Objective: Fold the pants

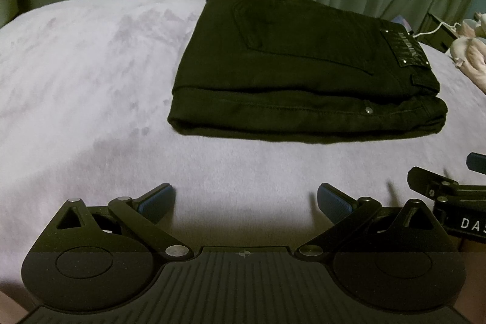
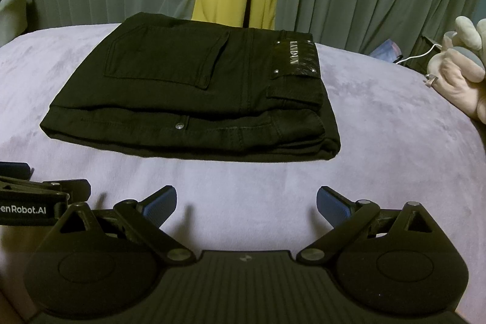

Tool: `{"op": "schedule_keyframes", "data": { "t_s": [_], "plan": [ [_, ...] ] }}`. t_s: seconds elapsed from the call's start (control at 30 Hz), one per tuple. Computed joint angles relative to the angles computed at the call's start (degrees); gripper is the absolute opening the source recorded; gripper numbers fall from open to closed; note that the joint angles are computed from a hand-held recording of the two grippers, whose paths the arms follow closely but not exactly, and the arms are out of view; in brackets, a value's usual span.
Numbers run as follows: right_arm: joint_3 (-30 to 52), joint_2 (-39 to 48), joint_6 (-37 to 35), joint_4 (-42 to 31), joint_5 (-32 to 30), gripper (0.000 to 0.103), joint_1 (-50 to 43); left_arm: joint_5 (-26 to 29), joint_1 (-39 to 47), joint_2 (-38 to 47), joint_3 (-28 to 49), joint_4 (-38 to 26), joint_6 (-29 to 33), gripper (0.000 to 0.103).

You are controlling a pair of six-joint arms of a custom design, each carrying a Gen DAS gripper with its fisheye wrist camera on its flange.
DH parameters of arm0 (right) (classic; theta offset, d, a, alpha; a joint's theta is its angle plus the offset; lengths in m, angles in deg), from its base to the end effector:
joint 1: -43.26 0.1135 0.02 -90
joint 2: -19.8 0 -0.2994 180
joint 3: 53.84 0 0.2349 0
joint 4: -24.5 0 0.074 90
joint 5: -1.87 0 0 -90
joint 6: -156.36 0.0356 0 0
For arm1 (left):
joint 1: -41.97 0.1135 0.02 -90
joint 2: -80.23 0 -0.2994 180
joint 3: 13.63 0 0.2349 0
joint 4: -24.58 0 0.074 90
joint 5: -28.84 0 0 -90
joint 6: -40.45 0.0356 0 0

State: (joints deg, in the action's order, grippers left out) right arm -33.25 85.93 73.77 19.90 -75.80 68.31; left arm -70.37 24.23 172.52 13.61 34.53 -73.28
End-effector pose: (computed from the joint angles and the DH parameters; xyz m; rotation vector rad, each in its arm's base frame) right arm 0.1238 0.0495 0.1361 -0.2770 2.4028 -0.0057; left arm 0.1860 -0.0535 0.1102 -0.1951 2.5090 -0.0905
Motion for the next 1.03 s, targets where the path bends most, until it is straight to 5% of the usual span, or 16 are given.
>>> {"op": "schedule_keyframes", "data": {
  "t_s": [1.03],
  "plan": [
    [-0.31,1.12,-1.56,1.15,-0.64,0.099,-0.85,3.26,2.63,-0.60,-1.21,1.55,-0.96,0.103]
  ]
}}
